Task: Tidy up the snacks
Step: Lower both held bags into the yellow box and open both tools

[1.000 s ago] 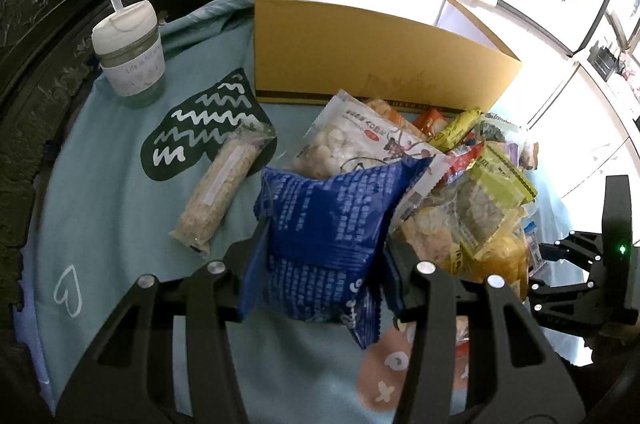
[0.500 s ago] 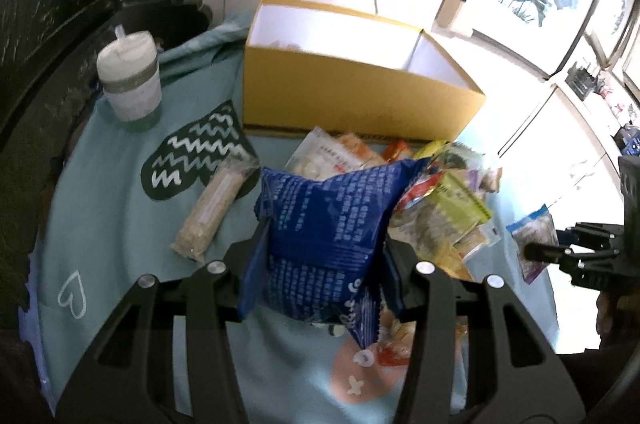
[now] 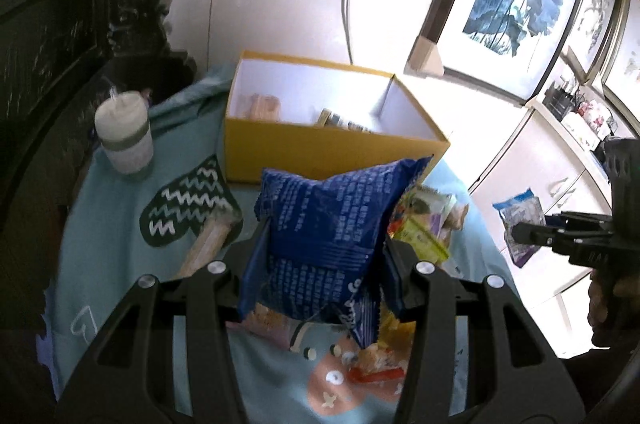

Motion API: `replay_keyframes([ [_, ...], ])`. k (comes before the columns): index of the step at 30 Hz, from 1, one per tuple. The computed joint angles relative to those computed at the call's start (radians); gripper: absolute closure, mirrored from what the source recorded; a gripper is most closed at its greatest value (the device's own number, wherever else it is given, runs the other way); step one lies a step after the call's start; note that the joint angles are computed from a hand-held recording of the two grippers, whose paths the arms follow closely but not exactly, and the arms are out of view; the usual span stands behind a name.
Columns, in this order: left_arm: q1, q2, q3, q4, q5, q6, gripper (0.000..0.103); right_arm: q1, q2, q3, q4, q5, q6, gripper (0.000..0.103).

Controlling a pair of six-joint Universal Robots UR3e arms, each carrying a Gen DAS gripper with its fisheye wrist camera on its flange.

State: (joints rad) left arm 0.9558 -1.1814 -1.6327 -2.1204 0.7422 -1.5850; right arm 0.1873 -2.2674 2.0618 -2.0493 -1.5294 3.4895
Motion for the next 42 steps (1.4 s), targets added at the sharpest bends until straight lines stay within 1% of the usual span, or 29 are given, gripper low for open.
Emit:
replay_keyframes([
  [3,-0.035,-0.022,0.052,0.014,-0.033,-0.051,0.054,-0.022,0.04,-0.068,-0.016,0.001,-0.039,0.067],
  [5,-0.068,-0.039,0.081,0.051,-0.059,-0.107,0.054,-0.043,0.066,-0.113,-0.02,0.005,-0.067,0.067],
  [7,-0.115,-0.061,0.1,0.119,-0.077,-0.187,0.054,-0.072,0.111,-0.177,-0.026,0.012,-0.093,0.067],
  [8,-0.152,-0.078,0.111,0.179,-0.087,-0.255,0.054,-0.088,0.129,-0.206,-0.026,0.019,-0.105,0.067],
  [10,-0.207,-0.105,0.124,0.272,-0.103,-0.354,0.054,-0.115,0.192,-0.282,-0.039,0.026,-0.133,0.067],
  [12,-0.29,-0.146,0.13,0.445,-0.106,-0.507,0.054,-0.125,0.266,-0.363,-0.054,0.016,-0.159,0.067],
  [13,-0.319,-0.167,0.136,0.509,-0.107,-0.56,0.054,-0.141,0.291,-0.394,-0.055,0.023,-0.177,0.067],
  [14,-0.375,-0.212,0.164,0.611,-0.099,-0.654,0.054,-0.154,0.317,-0.423,-0.06,0.023,-0.192,0.067],
  [16,-0.457,-0.291,0.228,0.747,-0.086,-0.797,0.054,-0.181,0.387,-0.494,-0.072,0.025,-0.22,0.067],
  [18,-0.533,-0.376,0.311,0.849,-0.06,-0.909,0.053,-0.205,0.454,-0.56,-0.089,0.02,-0.237,0.067],
  [20,-0.613,-0.466,0.399,0.959,-0.007,-1.017,0.052,-0.224,0.544,-0.646,-0.111,0.004,-0.236,0.066],
  [21,-0.658,-0.524,0.457,1.008,0.035,-1.069,0.049,-0.222,0.583,-0.682,-0.123,-0.01,-0.23,0.064],
  [22,-0.697,-0.588,0.524,1.027,0.07,-1.105,0.038,-0.231,0.643,-0.745,-0.126,-0.02,-0.232,0.063],
  [23,-0.719,-0.63,0.569,1.031,0.102,-1.124,0.028,-0.233,0.695,-0.799,-0.114,-0.034,-0.235,0.057],
  [24,-0.745,-0.667,0.596,1.065,0.159,-1.164,0.017,-0.229,0.741,-0.846,-0.098,-0.061,-0.234,0.046],
  [26,-0.753,-0.699,0.611,1.09,0.214,-1.195,0.016,-0.216,0.771,-0.859,-0.101,-0.119,-0.234,0.04],
  [27,-0.745,-0.702,0.607,1.077,0.222,-1.193,0.015,-0.217,0.76,-0.832,-0.119,-0.122,-0.238,0.04],
  [29,-0.712,-0.67,0.531,1.103,0.206,-1.179,0.012,-0.219,0.713,-0.737,-0.166,-0.108,-0.252,0.039],
  [31,-0.681,-0.622,0.426,1.144,0.22,-1.153,0.012,-0.211,0.691,-0.68,-0.177,-0.114,-0.262,0.039],
  [35,-0.606,-0.522,0.246,1.14,0.207,-1.096,0.012,-0.2,0.6,-0.518,-0.192,-0.093,-0.253,0.039],
  [38,-0.53,-0.409,0.077,1.111,0.199,-1.013,0.012,-0.173,0.534,-0.42,-0.185,-0.088,-0.238,0.039],
  [40,-0.468,-0.319,-0.046,1.073,0.197,-0.926,0.012,-0.152,0.477,-0.342,-0.185,-0.078,-0.227,0.038],
  [42,-0.418,-0.253,-0.132,1.027,0.205,-0.847,0.012,-0.124,0.425,-0.271,-0.178,-0.075,-0.21,0.037],
])
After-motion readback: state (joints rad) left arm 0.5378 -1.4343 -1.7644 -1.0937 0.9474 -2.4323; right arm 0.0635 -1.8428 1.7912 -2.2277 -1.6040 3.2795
